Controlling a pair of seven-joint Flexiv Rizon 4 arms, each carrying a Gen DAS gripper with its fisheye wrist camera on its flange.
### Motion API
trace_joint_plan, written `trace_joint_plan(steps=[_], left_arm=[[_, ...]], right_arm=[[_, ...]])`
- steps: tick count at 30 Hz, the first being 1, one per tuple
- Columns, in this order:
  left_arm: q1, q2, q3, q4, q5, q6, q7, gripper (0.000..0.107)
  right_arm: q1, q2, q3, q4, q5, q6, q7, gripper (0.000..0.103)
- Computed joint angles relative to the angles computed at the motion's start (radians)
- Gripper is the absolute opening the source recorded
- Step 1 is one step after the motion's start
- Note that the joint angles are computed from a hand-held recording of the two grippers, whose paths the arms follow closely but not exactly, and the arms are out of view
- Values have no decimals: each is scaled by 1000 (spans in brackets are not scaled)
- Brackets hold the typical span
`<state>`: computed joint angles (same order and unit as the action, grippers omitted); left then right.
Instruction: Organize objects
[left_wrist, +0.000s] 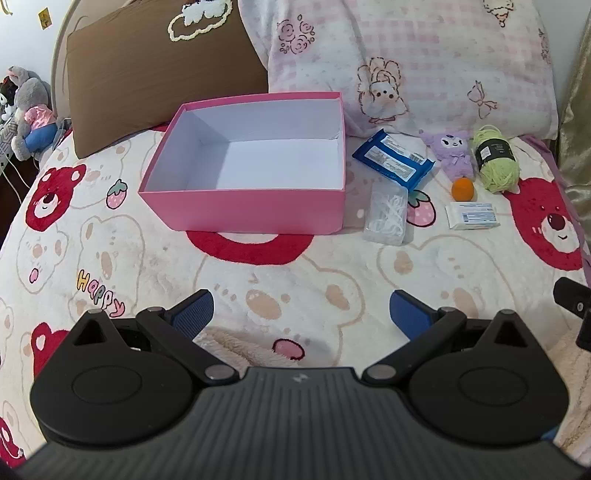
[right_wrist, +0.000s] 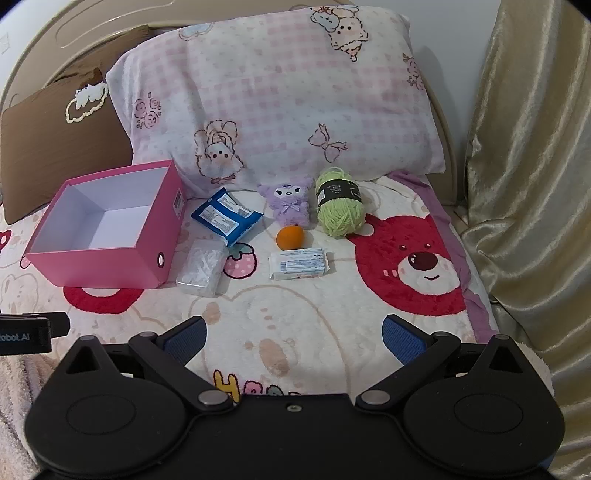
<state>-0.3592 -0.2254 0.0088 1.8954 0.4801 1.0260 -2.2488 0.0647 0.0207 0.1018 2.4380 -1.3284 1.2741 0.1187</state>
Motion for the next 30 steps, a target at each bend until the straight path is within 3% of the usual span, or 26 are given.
trace_joint_plan(steps=[30], left_arm=[[8,11,1,9,14,9,1,103]], right_arm=[[9,0,4,-1,21,-26,3,102]])
